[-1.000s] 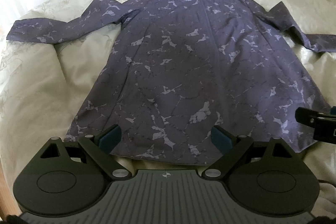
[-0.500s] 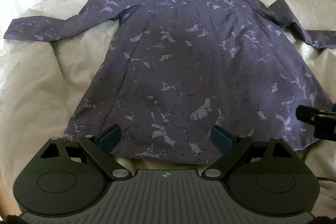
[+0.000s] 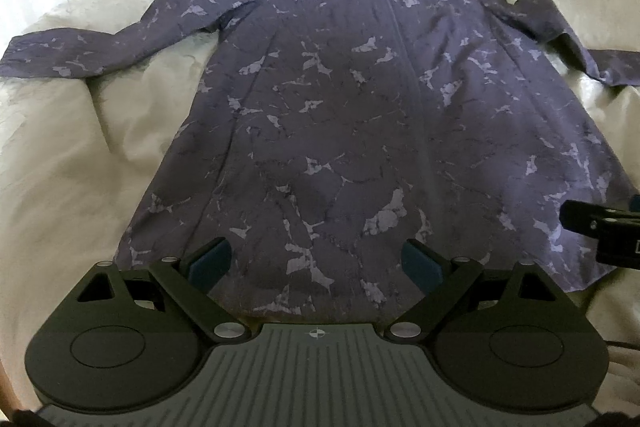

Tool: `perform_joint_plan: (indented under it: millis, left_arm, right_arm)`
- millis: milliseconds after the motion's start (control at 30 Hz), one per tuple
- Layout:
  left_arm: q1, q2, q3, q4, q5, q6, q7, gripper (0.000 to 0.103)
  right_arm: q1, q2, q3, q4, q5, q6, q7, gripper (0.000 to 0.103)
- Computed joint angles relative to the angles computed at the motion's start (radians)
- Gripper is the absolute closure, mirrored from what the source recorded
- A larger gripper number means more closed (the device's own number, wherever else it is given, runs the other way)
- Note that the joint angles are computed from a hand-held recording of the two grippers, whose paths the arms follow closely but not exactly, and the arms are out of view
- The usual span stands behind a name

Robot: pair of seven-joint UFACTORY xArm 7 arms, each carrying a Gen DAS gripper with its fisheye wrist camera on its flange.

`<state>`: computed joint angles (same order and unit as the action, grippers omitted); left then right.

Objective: Fold large clothes

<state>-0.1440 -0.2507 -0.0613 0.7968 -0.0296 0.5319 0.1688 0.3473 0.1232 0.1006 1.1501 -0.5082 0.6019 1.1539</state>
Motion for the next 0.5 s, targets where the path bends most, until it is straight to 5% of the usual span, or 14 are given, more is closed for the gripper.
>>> perform_joint_plan:
  millis: [500]
  left_arm:
    - [0.015, 0.188, 0.016, 0.189, -0.059, 0.025, 0.042, 0.011]
  right_arm:
    - [-0.009, 0.163, -0.031, 0.18, 0.137, 0.018, -0.213, 0.001]
